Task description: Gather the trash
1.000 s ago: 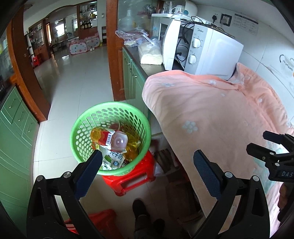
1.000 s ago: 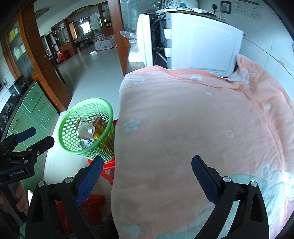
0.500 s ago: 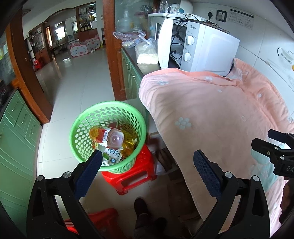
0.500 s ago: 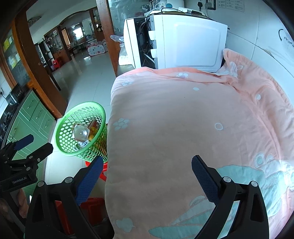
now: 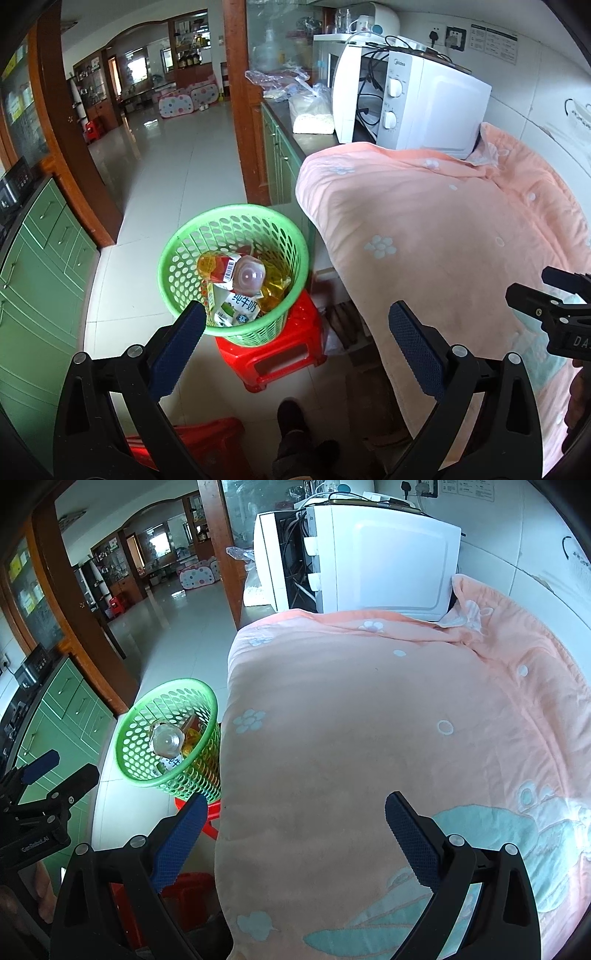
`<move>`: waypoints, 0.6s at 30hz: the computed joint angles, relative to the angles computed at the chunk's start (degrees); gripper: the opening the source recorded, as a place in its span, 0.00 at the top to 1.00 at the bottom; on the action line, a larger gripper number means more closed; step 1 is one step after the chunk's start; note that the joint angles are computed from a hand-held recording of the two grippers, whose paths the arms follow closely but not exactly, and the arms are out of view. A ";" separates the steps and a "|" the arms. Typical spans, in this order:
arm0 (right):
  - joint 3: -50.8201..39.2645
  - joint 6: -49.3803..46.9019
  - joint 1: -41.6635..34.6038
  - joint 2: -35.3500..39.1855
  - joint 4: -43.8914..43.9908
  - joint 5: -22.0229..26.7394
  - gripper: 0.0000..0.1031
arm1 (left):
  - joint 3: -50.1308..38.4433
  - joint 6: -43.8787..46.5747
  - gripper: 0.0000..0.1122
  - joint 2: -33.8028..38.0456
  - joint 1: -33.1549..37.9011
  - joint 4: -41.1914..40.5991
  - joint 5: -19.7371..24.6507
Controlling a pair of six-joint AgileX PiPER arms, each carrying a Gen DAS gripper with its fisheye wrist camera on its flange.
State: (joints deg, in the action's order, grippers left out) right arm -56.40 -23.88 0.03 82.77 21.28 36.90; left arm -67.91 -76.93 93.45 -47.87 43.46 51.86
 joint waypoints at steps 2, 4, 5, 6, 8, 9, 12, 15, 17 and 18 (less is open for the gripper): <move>0.05 -0.16 -0.12 -0.11 0.07 -0.02 0.09 | -0.26 -0.07 0.13 0.13 -0.12 0.00 0.22; 0.06 -0.20 -0.24 -0.15 0.06 -0.05 0.09 | -0.13 0.03 0.13 0.02 -0.07 -0.01 0.11; 0.14 -0.32 -0.31 -0.16 0.16 -0.08 0.09 | -0.40 -0.03 0.13 0.19 -0.25 0.13 0.55; 0.18 -0.38 -0.44 -0.14 0.22 -0.11 0.09 | -0.35 -0.23 0.13 0.14 -0.43 0.41 0.86; 0.18 -0.51 -0.78 0.03 0.37 -0.11 0.09 | -0.54 -0.35 0.13 0.18 -0.70 0.67 1.43; 0.17 -0.59 -0.94 0.15 0.45 -0.06 0.09 | -0.62 -0.58 0.13 0.26 -0.79 0.81 1.61; 0.45 -0.58 -1.20 0.10 0.43 -0.10 0.09 | -0.81 -0.87 0.13 0.55 -0.86 0.88 1.98; 0.53 -0.62 -1.27 0.16 0.54 -0.18 0.09 | -0.79 -0.98 0.13 0.65 -0.82 0.71 1.96; 0.51 -0.88 -1.35 0.20 0.77 -0.13 0.09 | -0.74 -1.00 0.13 0.74 -0.85 0.75 1.82; 0.47 -0.82 -1.35 0.24 0.74 -0.11 0.09 | -0.80 -1.16 0.13 0.84 -0.99 0.91 2.02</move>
State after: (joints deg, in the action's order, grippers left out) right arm -55.94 -24.70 -1.32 83.00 22.03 36.80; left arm -68.72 -78.09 94.29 -48.87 44.37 53.88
